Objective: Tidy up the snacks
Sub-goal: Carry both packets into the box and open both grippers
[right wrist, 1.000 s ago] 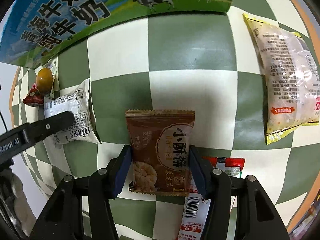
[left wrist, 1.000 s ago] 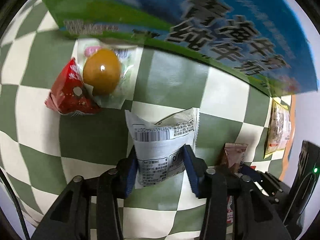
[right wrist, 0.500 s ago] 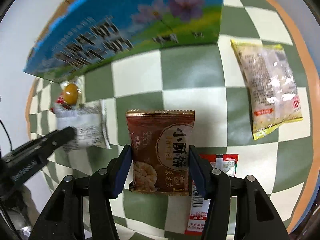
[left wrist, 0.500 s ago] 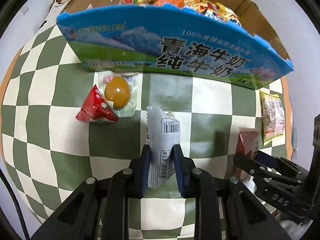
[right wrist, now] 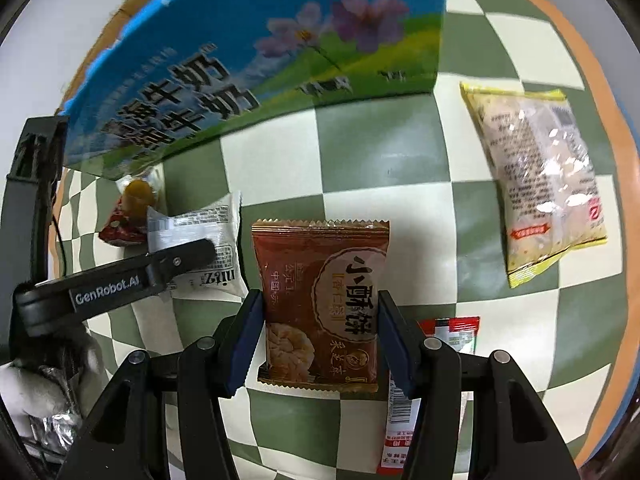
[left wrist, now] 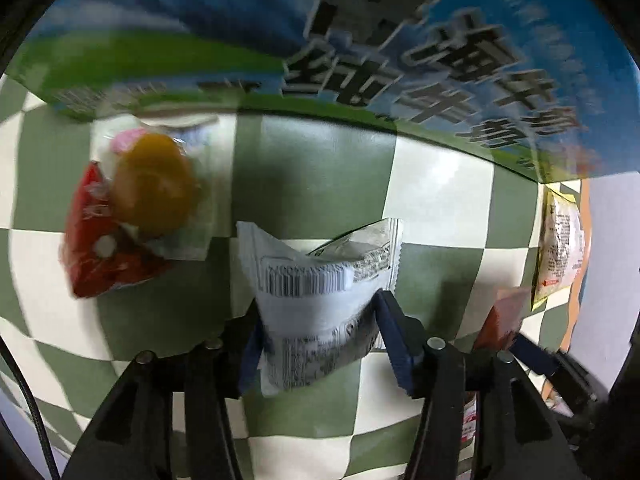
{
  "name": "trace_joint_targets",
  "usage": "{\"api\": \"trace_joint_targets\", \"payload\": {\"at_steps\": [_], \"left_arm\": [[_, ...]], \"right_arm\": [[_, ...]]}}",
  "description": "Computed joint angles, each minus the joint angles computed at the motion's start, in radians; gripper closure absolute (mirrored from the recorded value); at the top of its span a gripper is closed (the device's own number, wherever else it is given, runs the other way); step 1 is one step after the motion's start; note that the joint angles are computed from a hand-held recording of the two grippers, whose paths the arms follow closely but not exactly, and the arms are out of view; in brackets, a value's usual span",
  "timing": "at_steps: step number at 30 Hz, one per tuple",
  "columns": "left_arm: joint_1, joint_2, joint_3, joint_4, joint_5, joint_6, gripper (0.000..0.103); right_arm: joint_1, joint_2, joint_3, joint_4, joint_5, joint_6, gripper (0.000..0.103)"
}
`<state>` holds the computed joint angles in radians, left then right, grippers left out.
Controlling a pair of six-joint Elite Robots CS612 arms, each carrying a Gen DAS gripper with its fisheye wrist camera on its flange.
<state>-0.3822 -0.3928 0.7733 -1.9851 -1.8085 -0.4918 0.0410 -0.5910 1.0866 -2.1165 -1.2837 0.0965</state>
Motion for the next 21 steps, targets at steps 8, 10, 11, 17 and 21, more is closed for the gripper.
{"api": "trace_joint_targets", "payload": {"at_steps": [8,10,11,17,21], "left_arm": [[-0.030,-0.048,0.076,-0.077,0.116,0.009,0.065],[-0.037,-0.072,0.110,-0.108,0.144,0.016,0.066],[-0.039,-0.080,0.123,-0.118,0.148,0.018,0.066],[-0.040,-0.178,0.246,-0.236,0.176,0.027,0.066],[-0.036,-0.237,0.285,-0.321,0.186,0.026,0.066]], "right_arm": [[0.006,0.015,0.001,0.005,-0.008,0.016,0.044],[0.008,0.015,0.005,-0.006,-0.011,0.021,0.044],[0.007,0.012,0.011,-0.015,-0.011,0.023,0.044],[0.002,-0.030,0.047,-0.084,0.004,0.028,0.044],[-0.002,-0.066,0.061,-0.149,0.028,0.029,0.044]]}}
